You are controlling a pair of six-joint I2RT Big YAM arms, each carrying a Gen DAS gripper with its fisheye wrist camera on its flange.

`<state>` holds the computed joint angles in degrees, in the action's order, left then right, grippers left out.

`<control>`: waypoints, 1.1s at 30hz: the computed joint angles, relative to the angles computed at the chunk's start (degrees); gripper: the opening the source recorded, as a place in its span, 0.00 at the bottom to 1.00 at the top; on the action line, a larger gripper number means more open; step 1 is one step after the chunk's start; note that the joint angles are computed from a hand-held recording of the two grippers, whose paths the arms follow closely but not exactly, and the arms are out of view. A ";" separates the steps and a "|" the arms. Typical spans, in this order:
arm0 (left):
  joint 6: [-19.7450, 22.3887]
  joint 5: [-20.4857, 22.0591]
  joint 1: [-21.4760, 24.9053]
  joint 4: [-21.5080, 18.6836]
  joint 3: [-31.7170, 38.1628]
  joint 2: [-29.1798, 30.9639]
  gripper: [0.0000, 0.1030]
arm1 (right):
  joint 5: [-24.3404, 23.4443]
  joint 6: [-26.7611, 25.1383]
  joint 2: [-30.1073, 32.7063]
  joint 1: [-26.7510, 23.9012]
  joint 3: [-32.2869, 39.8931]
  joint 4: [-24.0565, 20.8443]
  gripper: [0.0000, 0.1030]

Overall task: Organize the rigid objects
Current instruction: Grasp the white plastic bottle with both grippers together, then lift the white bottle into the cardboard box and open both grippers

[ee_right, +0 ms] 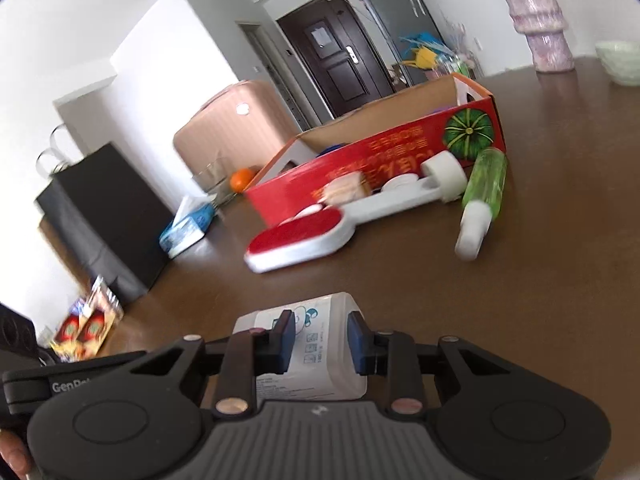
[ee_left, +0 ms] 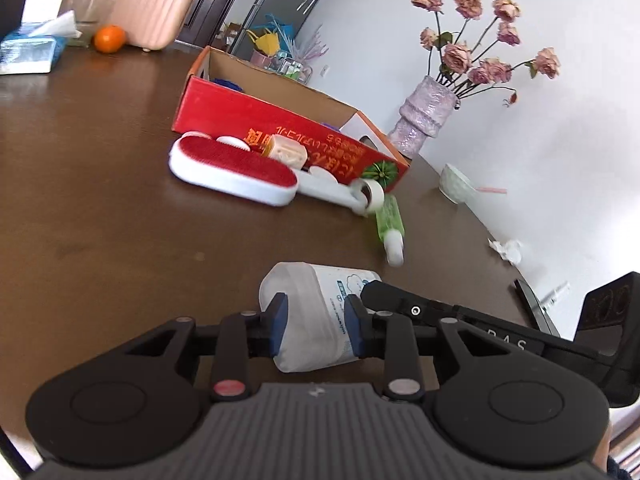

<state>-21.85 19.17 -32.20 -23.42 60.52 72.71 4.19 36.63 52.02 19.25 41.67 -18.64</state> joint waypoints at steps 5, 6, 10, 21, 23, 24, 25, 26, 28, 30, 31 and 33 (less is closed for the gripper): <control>-1.64 1.21 0.34 -1.15 -2.12 -2.93 0.29 | 4.81 1.97 -3.85 5.19 -1.14 -3.31 0.27; -1.99 1.06 0.18 -1.11 -2.27 -3.34 0.29 | 5.02 2.77 -4.39 5.44 -1.32 -3.72 0.26; -2.08 -0.14 -0.86 1.20 -2.94 -5.33 0.29 | 8.06 2.99 -6.24 7.14 -1.42 -5.08 0.26; -3.50 0.32 -1.02 5.90 0.67 -1.04 0.29 | 7.31 -1.24 -5.12 3.11 1.34 -4.16 0.27; -3.30 0.15 -0.79 5.65 3.15 1.36 0.29 | 6.20 -2.66 -3.39 1.36 2.41 -3.28 0.27; -3.22 0.01 -0.67 5.81 4.39 2.55 0.29 | 5.34 -3.46 -2.07 0.21 3.25 -2.63 0.27; -3.13 0.03 -0.46 6.17 5.46 3.69 0.29 | 4.72 -4.35 -0.72 -0.74 4.13 -2.02 0.27; -3.05 -0.13 -0.26 6.21 7.34 5.49 0.29 | 4.08 -5.23 0.71 -1.75 4.97 -1.21 0.27; -3.15 -0.15 0.28 5.48 11.60 9.05 0.29 | 1.66 -5.97 3.93 -4.44 7.21 0.15 0.27; -2.99 -0.37 0.75 4.37 16.48 12.61 0.29 | -0.80 -7.13 7.40 -7.03 9.76 1.74 0.27; -2.45 -0.31 1.01 3.15 19.13 14.35 0.29 | -2.20 -7.73 9.04 -8.26 11.10 2.45 0.27; -1.42 0.09 1.29 1.03 24.57 17.95 0.29 | -4.36 -8.45 12.51 -10.57 14.02 3.70 0.27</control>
<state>-23.27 19.26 -30.91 -22.39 85.09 90.66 -0.18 28.17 64.54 8.68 55.70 -14.94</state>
